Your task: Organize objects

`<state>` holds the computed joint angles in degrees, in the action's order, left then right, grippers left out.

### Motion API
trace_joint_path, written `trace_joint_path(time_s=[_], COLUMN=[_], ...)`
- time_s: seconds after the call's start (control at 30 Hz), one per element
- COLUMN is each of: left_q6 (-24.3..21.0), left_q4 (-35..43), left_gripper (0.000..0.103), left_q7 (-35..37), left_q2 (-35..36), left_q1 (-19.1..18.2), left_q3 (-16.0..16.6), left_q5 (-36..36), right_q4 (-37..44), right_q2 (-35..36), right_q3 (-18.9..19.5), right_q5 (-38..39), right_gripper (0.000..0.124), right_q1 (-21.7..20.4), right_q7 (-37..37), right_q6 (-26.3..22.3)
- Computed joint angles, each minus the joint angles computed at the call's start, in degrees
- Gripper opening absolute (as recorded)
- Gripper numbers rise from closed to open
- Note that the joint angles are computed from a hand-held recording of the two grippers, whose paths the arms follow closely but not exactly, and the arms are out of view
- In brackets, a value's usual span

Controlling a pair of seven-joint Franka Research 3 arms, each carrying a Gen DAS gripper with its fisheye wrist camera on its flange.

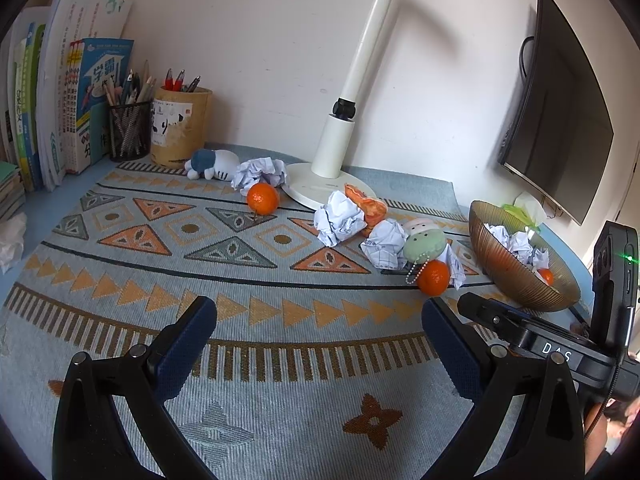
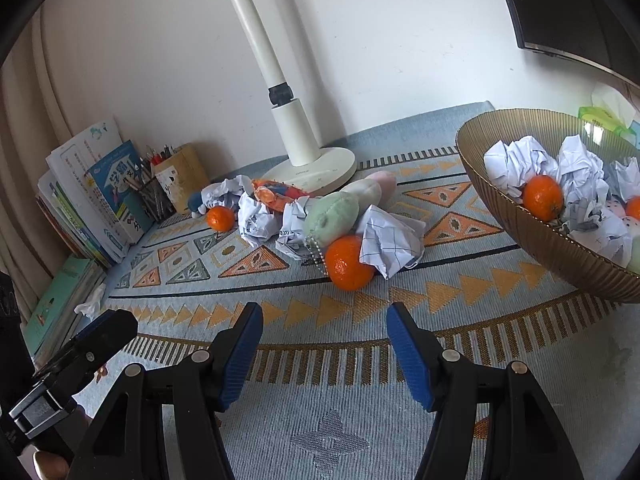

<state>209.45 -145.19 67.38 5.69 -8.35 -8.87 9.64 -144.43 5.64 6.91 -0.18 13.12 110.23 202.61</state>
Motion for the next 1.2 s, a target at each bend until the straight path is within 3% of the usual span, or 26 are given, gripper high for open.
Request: trace_joint_path(time_s=[0.77, 1.2], left_q6=[0.2, 0.7], left_q4=[0.2, 0.2], left_gripper=[0.102, 0.102], left_q7=[-1.0, -1.7], left_q2=[0.1, 0.1], left_q1=[0.2, 0.5], left_q3=[-0.1, -0.1], left_q5=[1.2, 2.2], right_q4=[0.1, 0.6], right_q2=[0.1, 0.6], right_q3=[-0.1, -0.4], right_q5=[1.6, 7.5], right_gripper=[0.063, 0.063], right_q1=[0.4, 2.3], right_q7=[-1.0, -4.7], right_q6=[0.1, 0.4])
